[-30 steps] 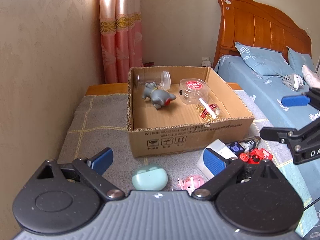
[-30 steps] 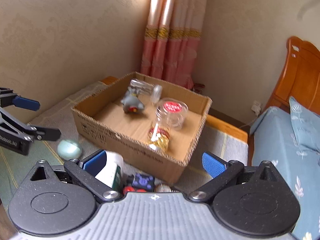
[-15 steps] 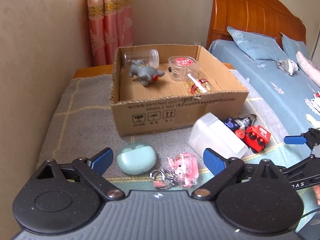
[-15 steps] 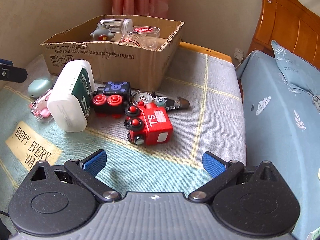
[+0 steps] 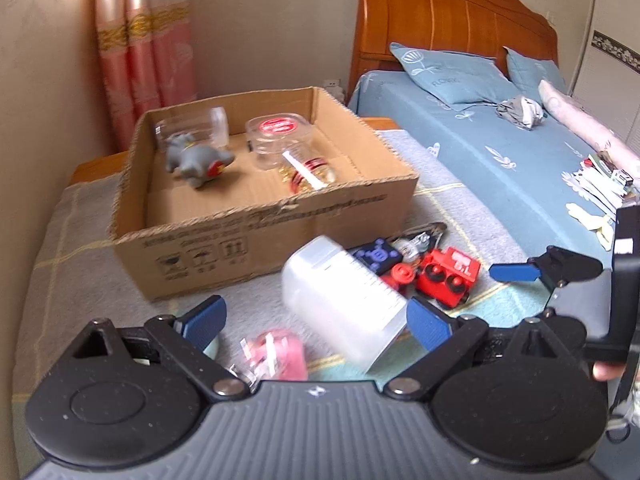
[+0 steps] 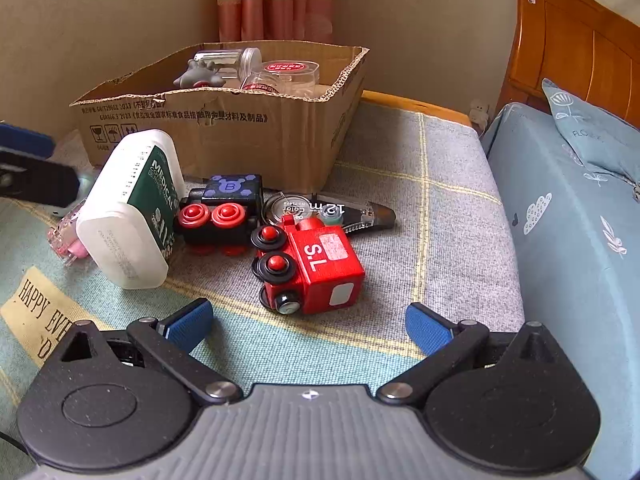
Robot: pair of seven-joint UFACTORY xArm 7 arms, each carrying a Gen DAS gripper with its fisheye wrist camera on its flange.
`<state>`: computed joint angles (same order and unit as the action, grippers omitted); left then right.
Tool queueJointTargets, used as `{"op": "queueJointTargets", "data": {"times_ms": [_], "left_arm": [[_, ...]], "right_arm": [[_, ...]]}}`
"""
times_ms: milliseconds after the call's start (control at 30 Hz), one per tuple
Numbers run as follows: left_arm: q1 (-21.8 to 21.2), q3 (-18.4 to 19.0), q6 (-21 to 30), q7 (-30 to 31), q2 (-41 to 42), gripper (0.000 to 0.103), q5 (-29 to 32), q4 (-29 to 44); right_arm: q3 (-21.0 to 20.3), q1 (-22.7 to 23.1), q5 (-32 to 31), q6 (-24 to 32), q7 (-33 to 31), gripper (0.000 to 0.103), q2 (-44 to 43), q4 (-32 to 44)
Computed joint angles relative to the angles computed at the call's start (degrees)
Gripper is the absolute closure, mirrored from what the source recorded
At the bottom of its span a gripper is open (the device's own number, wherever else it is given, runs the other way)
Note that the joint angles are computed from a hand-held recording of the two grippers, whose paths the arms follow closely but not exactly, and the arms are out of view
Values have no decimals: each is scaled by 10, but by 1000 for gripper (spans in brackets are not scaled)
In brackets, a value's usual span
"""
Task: Organize rigid objects
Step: 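Withdraw both tools from the box toward the red toy train and blue block, then close the right tool on the red S.L train while the left tool grips the blue block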
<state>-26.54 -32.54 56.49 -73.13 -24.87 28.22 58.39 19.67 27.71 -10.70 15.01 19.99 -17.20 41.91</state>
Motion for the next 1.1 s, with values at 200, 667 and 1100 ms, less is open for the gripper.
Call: {"op": "queueJointTargets", "data": {"times_ms": [200, 667, 1100], "left_arm": [[8, -2, -2, -1, 77, 7, 57, 40], [-23, 11, 106, -7, -38, 5, 0, -23], [1, -25, 49, 25, -26, 5, 12, -2]], "right_arm": [[2, -4, -6, -17, 6, 0, -5, -11], [-17, 14, 14, -26, -33, 0, 6, -7], [-38, 33, 73, -38, -145, 42, 35, 22]]}}
